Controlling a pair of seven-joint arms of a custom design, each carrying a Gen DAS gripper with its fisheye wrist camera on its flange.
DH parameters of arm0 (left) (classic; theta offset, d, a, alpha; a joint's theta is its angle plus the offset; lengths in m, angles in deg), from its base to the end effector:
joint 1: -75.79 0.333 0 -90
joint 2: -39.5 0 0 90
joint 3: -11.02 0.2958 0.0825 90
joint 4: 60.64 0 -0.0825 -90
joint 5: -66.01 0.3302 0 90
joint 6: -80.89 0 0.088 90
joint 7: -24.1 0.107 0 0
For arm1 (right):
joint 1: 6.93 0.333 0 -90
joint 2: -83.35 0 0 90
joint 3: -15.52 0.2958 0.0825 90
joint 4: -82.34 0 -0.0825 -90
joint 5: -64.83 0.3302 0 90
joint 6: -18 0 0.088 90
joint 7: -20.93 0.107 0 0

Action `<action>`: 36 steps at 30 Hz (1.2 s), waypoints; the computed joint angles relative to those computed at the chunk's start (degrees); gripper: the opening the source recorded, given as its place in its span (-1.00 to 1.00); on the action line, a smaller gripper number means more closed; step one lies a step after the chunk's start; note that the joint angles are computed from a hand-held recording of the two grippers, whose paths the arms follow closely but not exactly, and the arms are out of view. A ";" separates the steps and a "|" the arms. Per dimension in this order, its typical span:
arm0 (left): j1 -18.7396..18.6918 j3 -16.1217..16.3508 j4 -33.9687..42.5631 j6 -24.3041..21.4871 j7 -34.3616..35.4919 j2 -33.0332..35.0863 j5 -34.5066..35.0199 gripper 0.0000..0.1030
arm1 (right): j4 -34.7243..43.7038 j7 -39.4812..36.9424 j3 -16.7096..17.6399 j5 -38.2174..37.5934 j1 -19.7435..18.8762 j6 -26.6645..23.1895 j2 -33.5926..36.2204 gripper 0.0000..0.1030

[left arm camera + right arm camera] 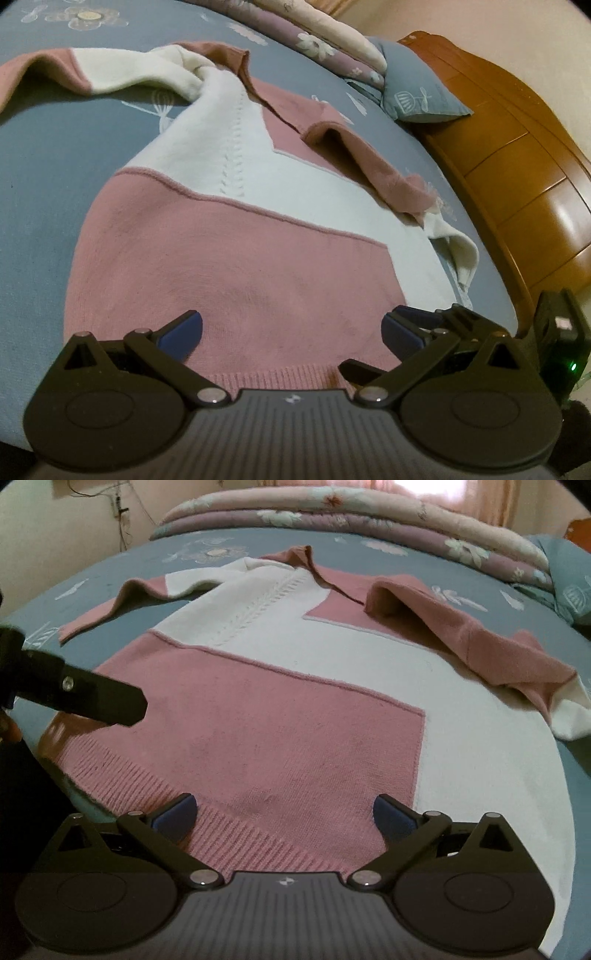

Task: Fold clothes

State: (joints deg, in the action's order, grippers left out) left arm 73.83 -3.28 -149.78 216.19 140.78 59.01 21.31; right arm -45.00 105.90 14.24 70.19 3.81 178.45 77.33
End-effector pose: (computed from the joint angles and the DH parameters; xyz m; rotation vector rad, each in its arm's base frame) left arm 0.6202 -0.1657 0.5106 1.6562 -2.1827 1.2395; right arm 0.5055 0.0794 0.5070 -1.9487 1.6342 -0.5527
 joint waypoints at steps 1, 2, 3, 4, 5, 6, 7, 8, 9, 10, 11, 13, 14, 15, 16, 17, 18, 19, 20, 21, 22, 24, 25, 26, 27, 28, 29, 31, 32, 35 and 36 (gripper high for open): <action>0.00 -0.01 -0.04 0.11 -0.03 -0.01 -0.06 0.99 | 0.86 0.82 0.07 -0.33 -0.17 -1.41 0.10 1.00; 0.06 -0.03 0.02 -0.03 0.09 0.02 -0.06 0.99 | 1.32 1.81 0.08 -0.22 -0.31 -2.14 -0.02 1.00; 0.13 -0.04 0.13 -0.23 0.26 0.08 -0.04 0.99 | 1.32 2.14 -0.13 1.10 -0.27 -1.92 -0.44 1.00; 0.22 -0.07 0.25 -0.45 0.58 0.15 -0.02 0.99 | 0.84 0.98 -0.69 3.74 0.10 -0.40 -1.04 1.00; 0.31 -0.12 0.17 -0.48 0.99 0.12 -0.17 0.99 | 0.36 0.37 -1.05 4.99 0.23 1.52 -1.49 1.00; 0.37 -0.15 0.09 -0.49 1.32 0.09 -0.27 0.99 | 0.08 1.06 -1.02 4.02 -0.23 3.53 -1.69 1.00; 0.30 -0.09 0.11 -0.53 1.29 0.08 -0.08 0.99 | 0.20 2.96 -0.64 0.85 -1.34 4.95 -1.61 1.00; 0.10 0.05 0.37 -0.67 0.91 0.17 0.46 0.99 | 0.89 4.82 -0.29 -2.76 -2.49 5.15 -1.16 1.00; -0.09 0.18 0.62 -0.79 0.47 0.27 1.04 0.99 | 1.82 7.10 0.06 -6.70 -3.74 5.03 -0.44 1.00; -0.31 0.30 0.85 -0.84 -0.11 0.34 1.69 0.99 | 2.81 9.88 0.30 -10.51 -4.94 4.79 0.53 1.00; -0.47 0.39 1.00 -0.87 -0.54 0.38 2.23 0.99 | 3.93 12.79 0.43 -14.30 -5.97 4.25 1.53 1.00; -0.60 0.40 1.02 -0.80 -0.85 0.34 2.87 0.99 | 5.85 18.95 0.24 -20.10 -7.34 2.15 3.27 1.00; -0.57 0.33 0.88 -0.67 -0.68 0.27 2.93 0.99 | 5.94 18.48 -0.23 -18.36 -7.18 1.04 3.45 1.00; -0.55 0.28 0.73 -0.54 -0.49 0.18 2.96 0.99 | 6.08 18.00 -0.62 -16.58 -7.12 -0.09 3.66 1.00; -0.55 0.24 0.60 -0.42 -0.29 0.11 3.00 0.99 | 5.91 17.72 -0.92 -15.25 -7.14 -0.95 3.68 1.00; -0.56 0.21 0.55 -0.36 -0.07 0.09 3.08 0.99 | 4.23 18.16 -1.04 -15.56 -7.26 -0.50 2.82 1.00; -0.57 0.19 0.51 -0.28 0.14 0.08 3.15 0.99 | 2.57 18.59 -1.15 -15.88 -7.40 -0.05 1.96 1.00; -0.61 0.18 0.48 -0.16 0.23 0.09 3.21 0.99 | 0.88 18.94 -1.25 -16.39 -7.54 0.61 1.07 1.00; -0.72 0.22 0.52 -0.02 0.02 0.11 3.37 0.99 | -0.77 18.94 -1.25 -17.55 -7.70 1.88 0.09 1.00; -0.82 0.25 0.57 0.12 -0.21 0.14 3.54 0.99 | -1.36 18.86 -1.29 -17.67 -7.66 1.70 -0.45 1.00; -1.02 0.35 0.82 0.16 -0.78 0.26 3.98 0.99 | -1.75 18.86 -1.45 -16.99 -7.55 1.48 -1.00 1.00; -1.33 0.30 2.64 -0.54 -1.71 1.07 4.95 0.99 | -2.26 19.11 -1.88 -15.00 -7.33 0.97 -2.15 1.00; -1.31 0.10 3.66 -0.97 -1.62 1.55 5.04 0.99 | -2.68 19.01 -2.26 -13.56 -7.15 1.64 -2.70 1.00; -1.23 -0.20 4.69 -1.16 -1.15 2.04 4.83 0.99 | -3.08 18.60 -2.72 -12.03 -6.90 2.38 -3.22 1.00; -1.02 -0.73 5.68 -0.66 0.12 2.54 3.98 0.99 | -3.16 17.92 -3.20 -10.55 -6.64 2.60 -3.58 1.00; -1.17 -0.86 7.00 -0.20 0.35 3.25 3.99 0.99 | -3.08 17.34 -3.57 -9.55 -6.55 2.41 -3.81 1.00; -1.58 -0.70 9.35 -0.21 -0.34 4.56 4.91 0.99 | -3.17 18.00 -3.38 -10.09 -7.08 2.33 -3.96 1.00; -2.17 -0.33 14.58 -1.75 -2.96 7.77 7.22 0.99 | -3.21 19.74 -3.13 -10.92 -7.95 1.69 -3.95 1.00; -2.29 -0.19 18.05 -3.85 -5.02 9.97 8.48 0.99 | -3.21 19.52 -3.55 -9.58 -7.70 1.04 -3.92 1.00; -0.32 -2.21 22.46 -9.17 -8.57 13.53 9.27 0.99 | -4.38 18.58 -4.37 -5.89 -7.14 1.31 -4.15 1.00; -0.43 -1.62 20.88 -9.31 -7.66 12.75 8.32 0.99 | -5.08 18.26 -4.39 -5.64 -7.13 2.05 -4.42 1.00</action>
State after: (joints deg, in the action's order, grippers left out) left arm 73.40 -4.90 -128.90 206.88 133.12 71.76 29.63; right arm -50.07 124.16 9.85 64.55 -3.32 180.50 72.91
